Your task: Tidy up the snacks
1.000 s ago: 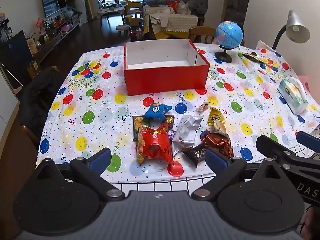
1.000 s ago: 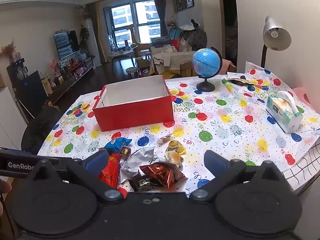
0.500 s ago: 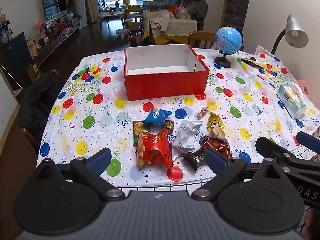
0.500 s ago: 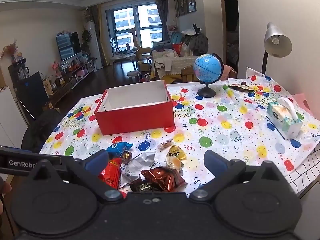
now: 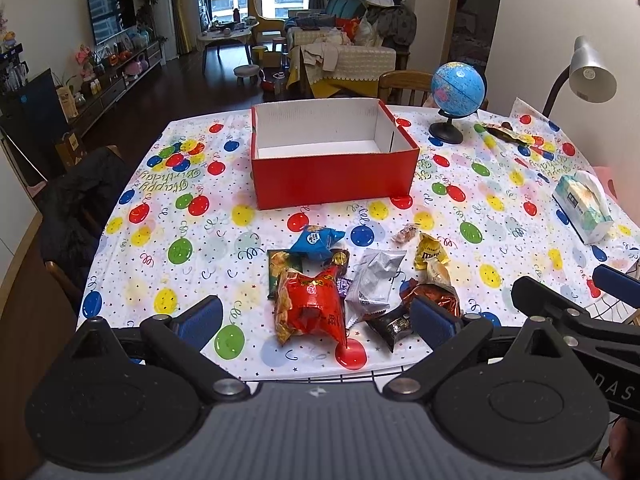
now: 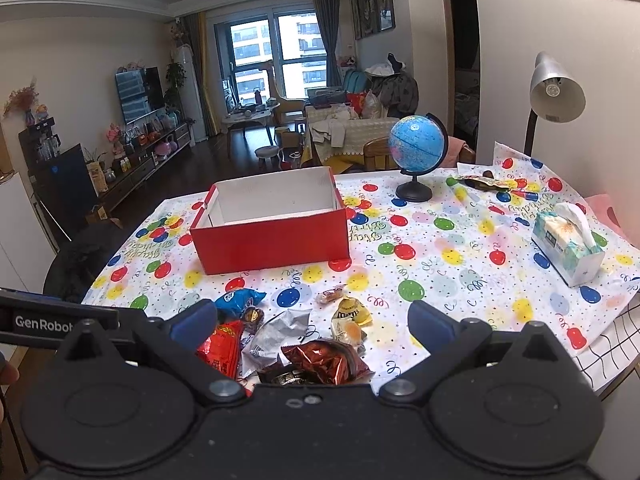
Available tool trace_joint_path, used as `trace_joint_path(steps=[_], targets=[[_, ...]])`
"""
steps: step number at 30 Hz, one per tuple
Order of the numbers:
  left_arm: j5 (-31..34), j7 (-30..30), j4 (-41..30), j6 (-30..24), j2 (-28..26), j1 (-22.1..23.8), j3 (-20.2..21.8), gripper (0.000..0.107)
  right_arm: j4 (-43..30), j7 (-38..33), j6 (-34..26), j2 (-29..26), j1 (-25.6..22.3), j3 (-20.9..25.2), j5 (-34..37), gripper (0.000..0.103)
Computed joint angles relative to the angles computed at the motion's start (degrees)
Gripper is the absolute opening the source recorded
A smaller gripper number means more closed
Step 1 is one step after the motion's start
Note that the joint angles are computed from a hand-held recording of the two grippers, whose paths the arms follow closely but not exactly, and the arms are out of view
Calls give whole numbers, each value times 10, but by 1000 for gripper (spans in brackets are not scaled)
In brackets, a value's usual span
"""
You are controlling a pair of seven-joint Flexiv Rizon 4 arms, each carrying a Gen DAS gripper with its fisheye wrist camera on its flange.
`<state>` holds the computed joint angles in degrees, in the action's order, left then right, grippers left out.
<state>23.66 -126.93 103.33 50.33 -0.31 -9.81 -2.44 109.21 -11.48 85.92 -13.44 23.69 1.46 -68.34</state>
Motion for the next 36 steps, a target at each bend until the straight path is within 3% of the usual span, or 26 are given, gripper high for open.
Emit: trace_joint_path(steps=[36], targets=[[6, -5, 7, 4, 14, 5, -5, 101, -3, 14, 7, 3, -5, 0, -21, 102]])
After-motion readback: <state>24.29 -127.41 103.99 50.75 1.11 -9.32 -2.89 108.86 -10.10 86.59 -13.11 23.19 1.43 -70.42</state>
